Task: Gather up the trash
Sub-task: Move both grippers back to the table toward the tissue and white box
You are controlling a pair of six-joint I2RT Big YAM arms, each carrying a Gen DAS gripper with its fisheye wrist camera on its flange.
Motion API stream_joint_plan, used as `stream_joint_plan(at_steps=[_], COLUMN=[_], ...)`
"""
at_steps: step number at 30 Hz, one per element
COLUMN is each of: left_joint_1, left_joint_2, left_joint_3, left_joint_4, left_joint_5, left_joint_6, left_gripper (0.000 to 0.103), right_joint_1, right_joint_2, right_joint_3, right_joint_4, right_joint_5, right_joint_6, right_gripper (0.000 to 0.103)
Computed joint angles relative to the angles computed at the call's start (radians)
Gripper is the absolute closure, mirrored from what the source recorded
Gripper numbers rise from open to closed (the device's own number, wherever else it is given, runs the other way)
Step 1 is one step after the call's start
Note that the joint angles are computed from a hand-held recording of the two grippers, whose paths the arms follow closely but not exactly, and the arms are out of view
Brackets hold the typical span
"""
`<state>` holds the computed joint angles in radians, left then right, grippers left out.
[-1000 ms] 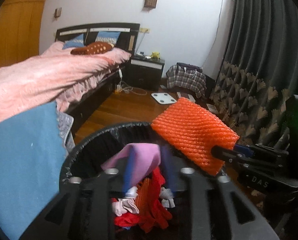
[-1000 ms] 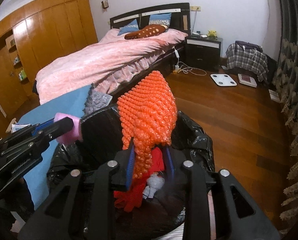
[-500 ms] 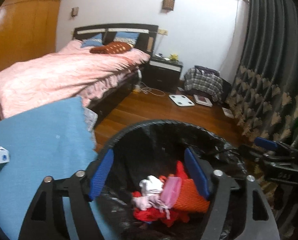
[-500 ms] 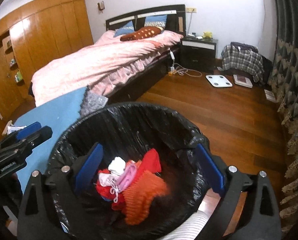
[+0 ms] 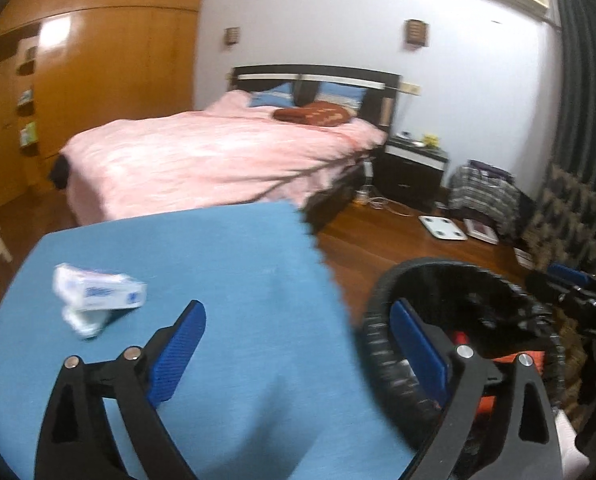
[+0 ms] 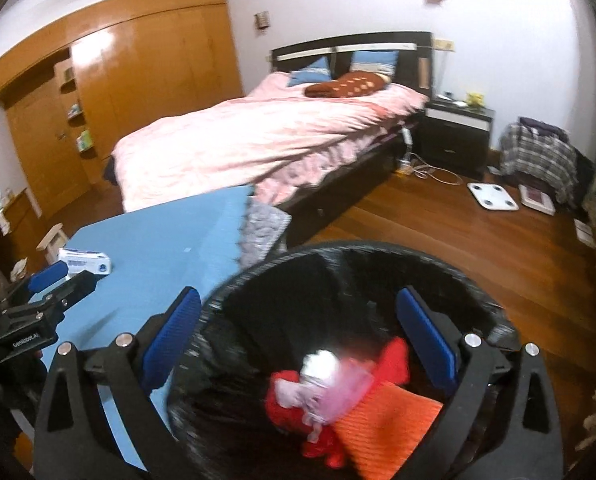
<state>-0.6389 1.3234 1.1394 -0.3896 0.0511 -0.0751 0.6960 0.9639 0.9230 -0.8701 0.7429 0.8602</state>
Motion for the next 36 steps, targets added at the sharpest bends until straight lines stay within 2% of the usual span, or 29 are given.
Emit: stream_joint_plan(at_steps=[2, 7, 14, 26, 36], left_joint_1=[0.040, 0.153, 0.274, 0.354, 0.369], left_joint_2=[-0.008, -0.007, 0.066, 0.218, 0.294], left_joint_3=[-0.015, -0.043, -0.025, 0.064, 0.144], left_joint_4=[0.000, 0.007, 0.023, 0.017, -0.076], left_joint_5=[-0.005, -0.030, -0.042, -0.018, 0.063], left_joint_6=[0.004, 0.019, 0.017, 0.022, 0.039], left_gripper=[0.011, 0.011, 0.011, 0.015, 0.024], right_joint_1=[-0.010, -0.024, -0.045, -0.079, -0.081], right_joint_2=[0.054, 0.189, 0.354, 0.570, 0.682], right_joint_3=[0.027, 0.111, 0.212, 0.343, 0.426], right_joint_4=[0.066, 0.169, 0.256, 0.278, 0.274], right_joint_5=[-0.031, -0.099, -0.181, -0.258, -0.293], right_joint_6=[-0.047, -0.138, -0.199, -0.215, -0.243], right_gripper=[0.007, 0.007, 0.007, 0.007, 0.007])
